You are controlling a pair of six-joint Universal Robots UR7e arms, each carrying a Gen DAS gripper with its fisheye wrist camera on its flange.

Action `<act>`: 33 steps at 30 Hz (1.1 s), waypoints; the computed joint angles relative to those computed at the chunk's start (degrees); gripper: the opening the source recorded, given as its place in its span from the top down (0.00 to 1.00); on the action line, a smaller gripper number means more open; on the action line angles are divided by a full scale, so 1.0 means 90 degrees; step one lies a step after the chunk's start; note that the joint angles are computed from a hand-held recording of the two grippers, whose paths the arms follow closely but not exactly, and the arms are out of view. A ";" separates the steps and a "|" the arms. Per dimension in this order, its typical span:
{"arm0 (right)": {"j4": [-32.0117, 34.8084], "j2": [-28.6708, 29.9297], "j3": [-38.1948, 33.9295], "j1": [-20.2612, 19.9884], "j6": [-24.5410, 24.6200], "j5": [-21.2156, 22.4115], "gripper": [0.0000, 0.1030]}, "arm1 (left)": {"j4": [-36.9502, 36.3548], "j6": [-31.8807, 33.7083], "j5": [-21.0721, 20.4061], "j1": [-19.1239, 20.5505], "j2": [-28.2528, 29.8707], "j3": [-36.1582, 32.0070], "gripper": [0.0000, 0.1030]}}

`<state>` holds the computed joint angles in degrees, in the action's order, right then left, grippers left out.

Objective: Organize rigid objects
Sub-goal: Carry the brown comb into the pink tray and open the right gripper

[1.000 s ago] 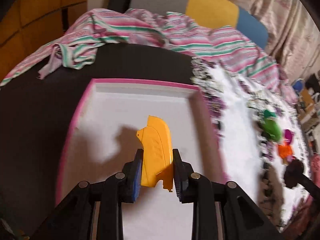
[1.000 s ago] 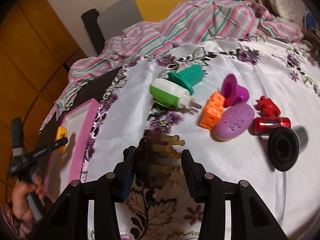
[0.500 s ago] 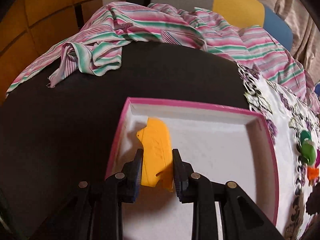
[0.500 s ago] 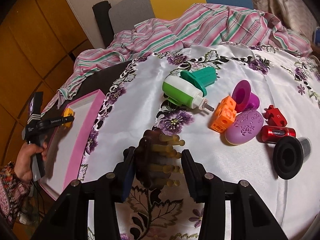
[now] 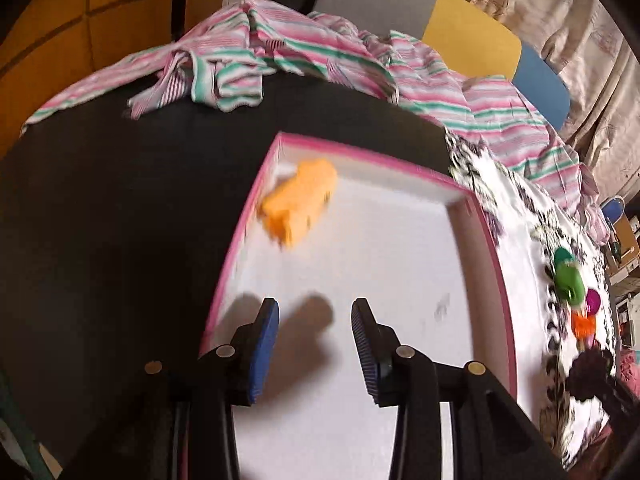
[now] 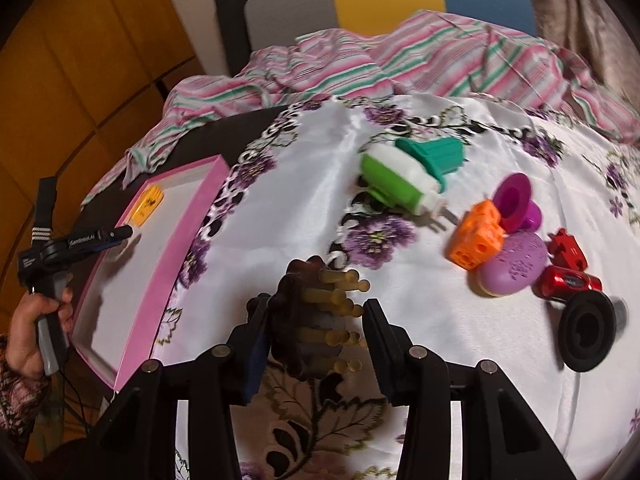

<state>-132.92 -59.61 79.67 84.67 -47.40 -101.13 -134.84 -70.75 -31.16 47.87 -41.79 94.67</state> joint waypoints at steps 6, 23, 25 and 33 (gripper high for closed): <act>0.0153 0.0075 0.0132 0.0201 0.0289 0.0401 0.56 | 0.0971 -0.0830 0.0071 -0.0283 -0.0019 0.0047 0.63; 0.0455 0.1320 -0.0416 0.1329 0.0399 0.0315 0.56 | 0.2586 -0.1985 0.0301 -0.0566 -0.0166 0.0031 0.63; 0.0450 0.1560 -0.0565 0.1411 0.0444 0.0138 0.56 | 0.2741 -0.2070 0.0324 -0.0591 -0.0152 -0.0006 0.63; -0.0003 0.2169 -0.0883 0.1573 0.0325 -0.0423 0.53 | 0.2662 -0.2115 0.0244 -0.0599 -0.0156 0.0031 0.64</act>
